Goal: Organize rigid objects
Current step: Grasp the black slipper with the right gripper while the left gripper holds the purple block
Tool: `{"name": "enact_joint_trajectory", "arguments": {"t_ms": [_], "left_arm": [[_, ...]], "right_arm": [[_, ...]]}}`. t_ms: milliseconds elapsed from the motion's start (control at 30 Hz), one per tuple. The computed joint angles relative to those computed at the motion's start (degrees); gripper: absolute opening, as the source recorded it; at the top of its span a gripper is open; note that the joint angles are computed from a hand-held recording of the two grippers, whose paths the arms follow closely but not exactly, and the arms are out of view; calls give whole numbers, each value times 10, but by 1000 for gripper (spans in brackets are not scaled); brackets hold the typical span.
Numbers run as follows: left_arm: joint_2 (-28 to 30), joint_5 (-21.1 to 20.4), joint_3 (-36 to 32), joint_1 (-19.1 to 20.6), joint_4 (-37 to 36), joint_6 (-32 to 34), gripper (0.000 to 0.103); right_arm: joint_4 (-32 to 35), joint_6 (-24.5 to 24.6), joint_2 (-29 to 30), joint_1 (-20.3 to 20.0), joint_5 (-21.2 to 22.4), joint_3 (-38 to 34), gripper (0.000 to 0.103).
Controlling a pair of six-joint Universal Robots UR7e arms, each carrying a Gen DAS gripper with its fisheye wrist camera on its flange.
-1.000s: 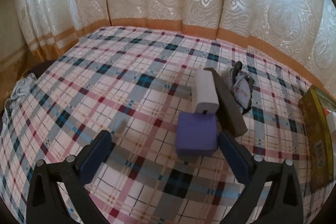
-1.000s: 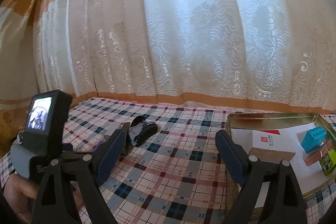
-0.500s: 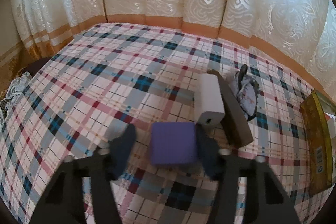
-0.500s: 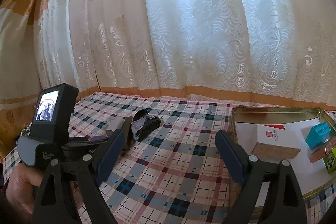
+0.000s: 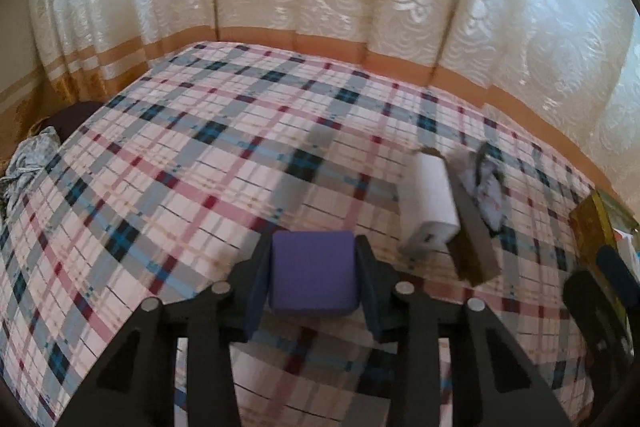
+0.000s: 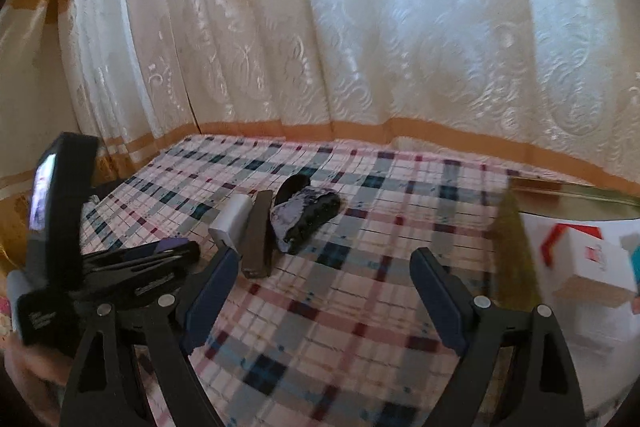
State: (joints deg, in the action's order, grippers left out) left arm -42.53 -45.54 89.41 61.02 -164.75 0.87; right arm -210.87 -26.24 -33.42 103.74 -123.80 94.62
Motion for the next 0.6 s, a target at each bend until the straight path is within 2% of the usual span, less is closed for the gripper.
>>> {"name": "enact_joint_trajectory", "arguments": {"t_ms": [67,133,200,300,500,533,600], "left_arm": [[1,1,-5,2,1,-3,39],[2,2,-5,2,2,-2,39],[1,0,-7,3,4,0,39],[1,2,-7,3,4,1,39],[3,9,-7,2,3,5,39],[3,9,-7,2,3,5,39],[4,10,-7,2,3,5,39]], "right_arm": [[28,3,11,-1,-4,-29,88],[61,16,16,-4,-3,-54,74],[97,43,20,-9,-1,-81,70],[174,104,17,-22,25,-113,70],[301,179,28,-38,52,-169,70],[305,203,26,-44,69,-168,70],[314,215,29,-43,65,-179,70]]}}
